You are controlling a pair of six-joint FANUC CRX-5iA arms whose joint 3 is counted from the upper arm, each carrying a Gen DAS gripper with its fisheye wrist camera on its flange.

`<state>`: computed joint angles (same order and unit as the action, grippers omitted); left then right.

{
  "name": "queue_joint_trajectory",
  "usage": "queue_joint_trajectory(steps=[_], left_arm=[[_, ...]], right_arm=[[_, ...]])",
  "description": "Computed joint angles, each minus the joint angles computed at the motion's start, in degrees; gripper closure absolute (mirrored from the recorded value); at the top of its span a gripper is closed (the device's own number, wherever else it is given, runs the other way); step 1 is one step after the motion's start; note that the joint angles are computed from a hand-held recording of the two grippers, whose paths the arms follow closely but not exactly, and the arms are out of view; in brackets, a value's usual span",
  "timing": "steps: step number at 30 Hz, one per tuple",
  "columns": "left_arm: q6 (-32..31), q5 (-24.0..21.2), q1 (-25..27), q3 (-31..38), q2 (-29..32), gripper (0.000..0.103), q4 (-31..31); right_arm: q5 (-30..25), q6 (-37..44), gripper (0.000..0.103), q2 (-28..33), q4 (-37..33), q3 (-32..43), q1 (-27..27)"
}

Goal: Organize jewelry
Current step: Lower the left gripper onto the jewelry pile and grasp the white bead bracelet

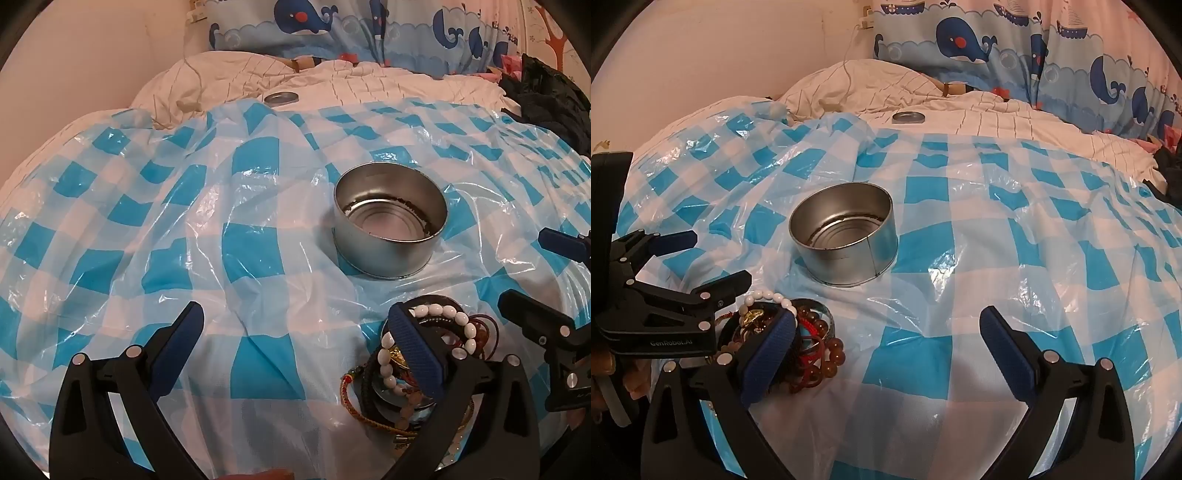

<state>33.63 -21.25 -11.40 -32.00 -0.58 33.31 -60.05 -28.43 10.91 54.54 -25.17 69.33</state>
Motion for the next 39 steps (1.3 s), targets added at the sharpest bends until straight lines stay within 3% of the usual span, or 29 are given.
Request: queue_joint_trajectory(steps=[16,19,23,28,30,35,39], left_arm=[[0.93,-0.67,0.12,0.74,0.95,0.007,-0.98],[0.07,-4.72,1.15,1.68,1.98,0.007,1.02],[4.07,-11.73,3.14,5.23,4.74,0.007,-0.58],[5.83,-13.88,3.77,7.0,5.79,0.007,-2.4],[1.91,-13.53,3.96,5.72,5.57,0.007,1.13],[-1.47,-18.46,4.32,6.77,6.27,0.007,2.64],[-7.13,-20.52,4.27,5.59,6.36,0.007,7.95]], right_arm=[[-0.03,-0.39,0.007,0.06,0.41,-0.18,-0.02],[-0.04,-0.34,0.007,0.09,0.36,-0.18,-0.02],[-0.43,0.1,0.007,0.37,-0.08,0.29,0.1],[-0.44,0.28,0.007,0.56,-0.21,0.4,0.12],[-0.59,0.59,0.007,0.25,-0.25,0.19,0.14],[-0.96,4.23,0.007,0.91,-2.08,1.59,0.47],[-0.82,6.83,0.007,1.54,-3.43,2.56,0.55]])
